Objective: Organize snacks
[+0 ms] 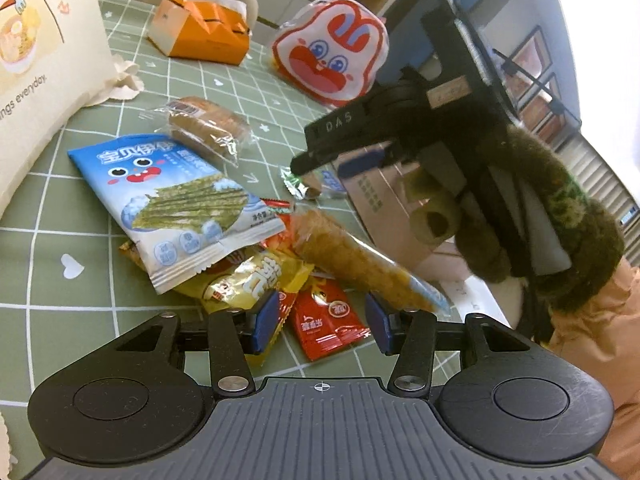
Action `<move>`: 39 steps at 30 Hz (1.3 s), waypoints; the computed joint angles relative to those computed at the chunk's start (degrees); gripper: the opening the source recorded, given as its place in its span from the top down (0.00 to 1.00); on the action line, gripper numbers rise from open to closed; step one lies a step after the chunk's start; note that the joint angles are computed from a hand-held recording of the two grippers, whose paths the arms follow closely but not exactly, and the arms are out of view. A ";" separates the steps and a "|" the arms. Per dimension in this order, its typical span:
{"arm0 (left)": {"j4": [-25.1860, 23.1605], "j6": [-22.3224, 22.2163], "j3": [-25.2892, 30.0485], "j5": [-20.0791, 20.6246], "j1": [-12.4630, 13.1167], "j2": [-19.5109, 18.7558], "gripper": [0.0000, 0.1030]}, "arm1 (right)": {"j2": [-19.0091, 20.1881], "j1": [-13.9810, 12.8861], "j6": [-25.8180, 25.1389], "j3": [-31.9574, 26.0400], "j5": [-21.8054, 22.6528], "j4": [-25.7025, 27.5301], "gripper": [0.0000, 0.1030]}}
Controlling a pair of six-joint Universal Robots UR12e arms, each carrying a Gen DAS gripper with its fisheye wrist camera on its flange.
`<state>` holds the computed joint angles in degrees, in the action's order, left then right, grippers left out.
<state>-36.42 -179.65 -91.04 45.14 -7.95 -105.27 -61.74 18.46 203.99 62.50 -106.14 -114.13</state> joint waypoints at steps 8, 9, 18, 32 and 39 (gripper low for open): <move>-0.28 0.00 0.16 -0.09 -0.03 0.00 0.51 | -5.41 -0.56 2.56 8.40 7.20 -5.64 0.46; 0.02 0.21 0.10 0.46 -0.18 0.03 0.51 | -5.48 -0.61 3.36 8.52 7.03 -6.05 0.46; 0.36 -0.60 -0.12 0.07 0.25 0.15 0.52 | -1.03 -1.78 24.09 4.79 5.35 -7.40 0.38; 0.52 0.58 -0.51 -0.61 0.29 0.68 0.52 | -0.25 -0.24 -8.74 1.63 -1.68 -6.38 0.26; -0.60 0.88 -0.18 -0.06 0.17 0.52 0.52 | 1.53 -0.88 -19.09 0.16 -5.06 -3.84 0.38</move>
